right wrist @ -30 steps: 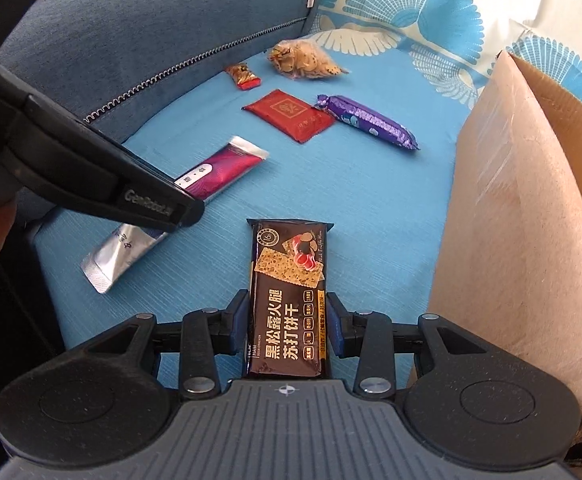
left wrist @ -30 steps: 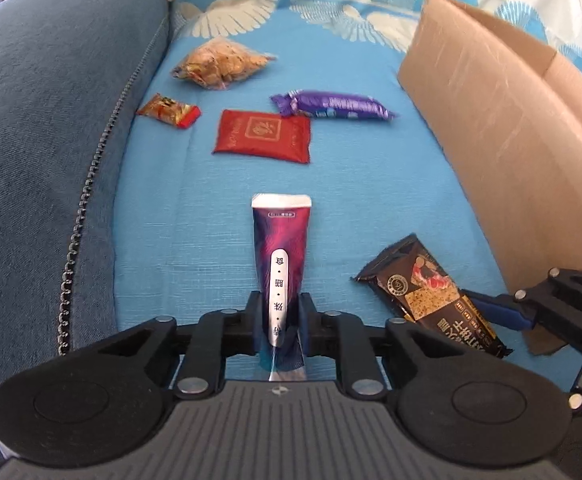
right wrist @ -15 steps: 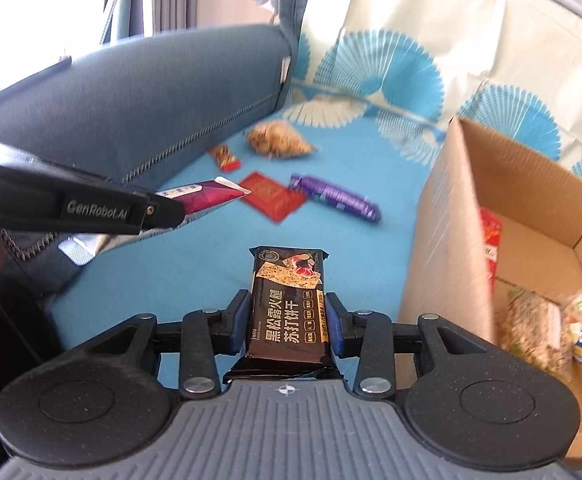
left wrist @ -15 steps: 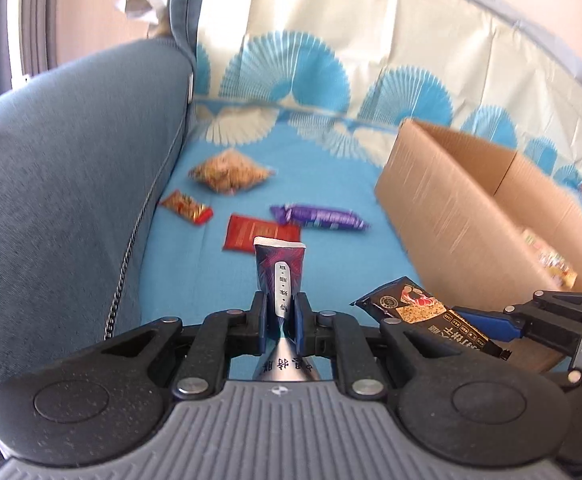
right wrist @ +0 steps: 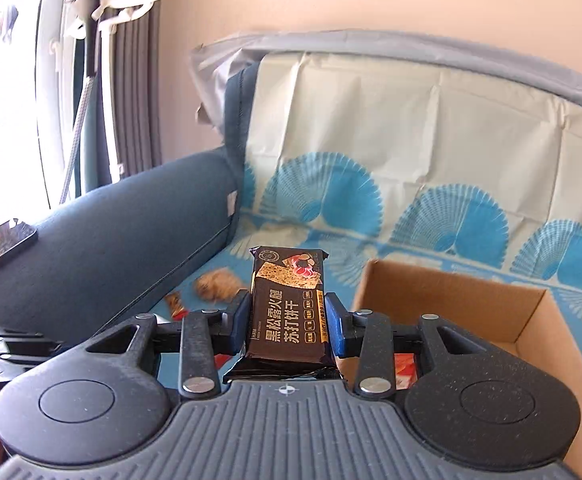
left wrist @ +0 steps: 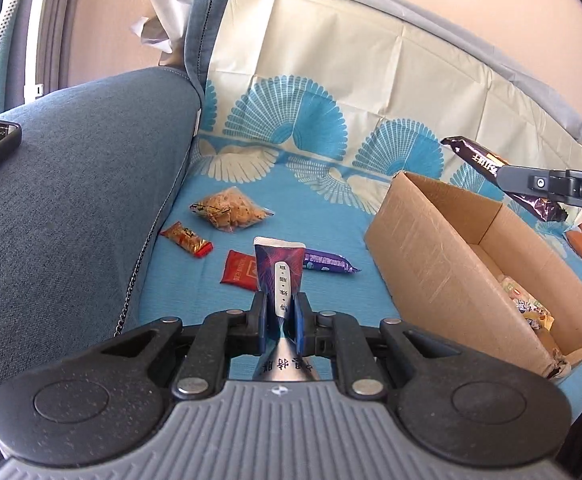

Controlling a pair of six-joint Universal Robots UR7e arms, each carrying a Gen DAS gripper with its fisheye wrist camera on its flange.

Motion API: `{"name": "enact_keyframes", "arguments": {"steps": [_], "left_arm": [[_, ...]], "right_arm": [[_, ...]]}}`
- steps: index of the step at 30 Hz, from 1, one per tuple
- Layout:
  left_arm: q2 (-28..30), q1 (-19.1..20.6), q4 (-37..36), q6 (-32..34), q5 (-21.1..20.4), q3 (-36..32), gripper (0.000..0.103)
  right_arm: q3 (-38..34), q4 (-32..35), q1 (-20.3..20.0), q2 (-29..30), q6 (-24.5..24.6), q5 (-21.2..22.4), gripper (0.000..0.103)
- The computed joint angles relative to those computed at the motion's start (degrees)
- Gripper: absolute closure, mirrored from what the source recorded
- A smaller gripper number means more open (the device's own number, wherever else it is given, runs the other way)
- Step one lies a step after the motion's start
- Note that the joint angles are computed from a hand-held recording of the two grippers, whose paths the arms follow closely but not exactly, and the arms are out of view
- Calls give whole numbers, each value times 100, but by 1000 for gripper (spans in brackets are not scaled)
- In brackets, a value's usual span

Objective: Organize snacks
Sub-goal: 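Carry the tube pack with the left gripper while the right carries the cracker pack over the box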

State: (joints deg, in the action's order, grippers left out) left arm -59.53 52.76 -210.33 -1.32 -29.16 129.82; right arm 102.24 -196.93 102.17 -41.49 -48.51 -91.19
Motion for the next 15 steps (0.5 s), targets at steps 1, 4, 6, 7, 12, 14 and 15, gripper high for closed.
{"name": "enact_keyframes", "arguments": {"steps": [1,4,6,7,12,14,15], "left_arm": [[9,-8,-38,30,11,16,89],[47,-24,-131,139,24,15,89],[68,-19,-209,228,-5,13,89],[78,-22,-237,260,-7,14,89],[121,-24,-200,278,56,-23,89],[153,-57,-235,291,146,-34,89],[174,-79,-265,307,192,-41,89]], "right_arm": [[-14,-76,-64,13,-12,51,62],[52,-231,-270,36,184,96,62],[50,-139,-340,46,464,54,62],[42,-133,-354,65,591,78,62],[183,-258,-381,66,486,469,62],[174,-187,-396,65,452,463,62],[171,-156,-408,56,464,467,62]]}}
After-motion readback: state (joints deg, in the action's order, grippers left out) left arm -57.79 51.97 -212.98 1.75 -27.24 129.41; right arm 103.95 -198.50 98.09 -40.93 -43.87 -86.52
